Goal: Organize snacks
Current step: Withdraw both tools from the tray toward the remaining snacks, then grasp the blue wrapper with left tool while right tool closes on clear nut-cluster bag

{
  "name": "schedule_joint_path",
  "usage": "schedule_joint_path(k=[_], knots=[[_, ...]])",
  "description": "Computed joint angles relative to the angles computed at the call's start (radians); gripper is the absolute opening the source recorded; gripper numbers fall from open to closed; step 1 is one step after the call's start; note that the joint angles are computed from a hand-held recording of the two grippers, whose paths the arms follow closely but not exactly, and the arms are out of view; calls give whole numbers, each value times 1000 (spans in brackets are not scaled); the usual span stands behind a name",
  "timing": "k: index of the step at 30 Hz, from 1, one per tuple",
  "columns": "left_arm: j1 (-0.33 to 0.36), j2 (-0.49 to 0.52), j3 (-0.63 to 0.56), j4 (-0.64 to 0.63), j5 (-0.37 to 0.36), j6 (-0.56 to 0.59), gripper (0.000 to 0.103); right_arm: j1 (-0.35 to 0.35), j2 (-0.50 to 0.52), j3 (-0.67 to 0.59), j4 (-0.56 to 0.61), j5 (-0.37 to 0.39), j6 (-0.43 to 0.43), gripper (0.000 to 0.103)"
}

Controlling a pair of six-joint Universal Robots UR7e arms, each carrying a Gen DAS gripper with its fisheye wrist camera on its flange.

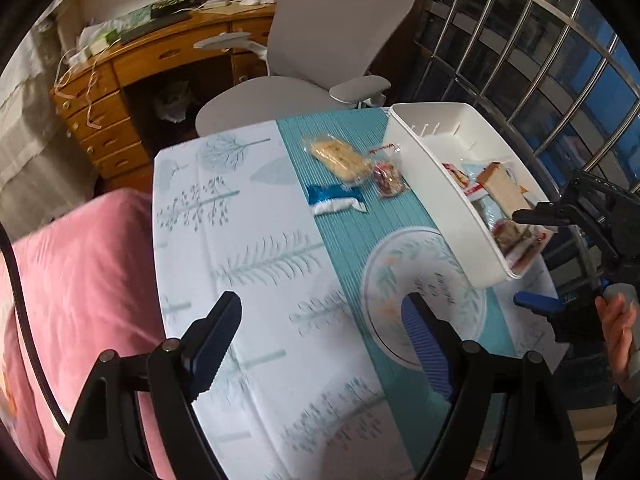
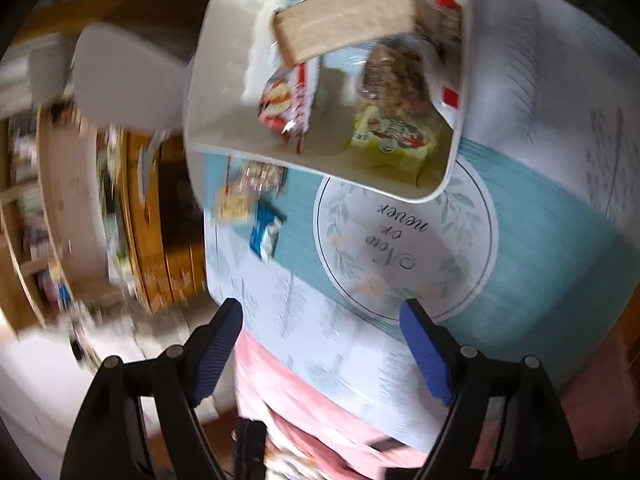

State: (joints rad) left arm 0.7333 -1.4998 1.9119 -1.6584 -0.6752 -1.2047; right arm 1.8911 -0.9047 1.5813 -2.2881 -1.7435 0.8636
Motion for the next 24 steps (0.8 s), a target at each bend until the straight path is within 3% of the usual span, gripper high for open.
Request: schedule_joint_path(k=[5, 9, 19, 24], knots=[[80, 5, 24, -160, 9, 172, 81, 33, 50, 40, -167, -95, 121, 81], [132, 29, 33, -246, 23, 286, 81, 52, 110, 38, -289, -177, 125, 81], [274, 123, 19, -553, -2, 642, 81, 82, 321, -85, -567, -324, -163, 81], [337, 174, -12, -661, -86, 765, 81, 74, 388, -147, -579, -348, -257, 81]])
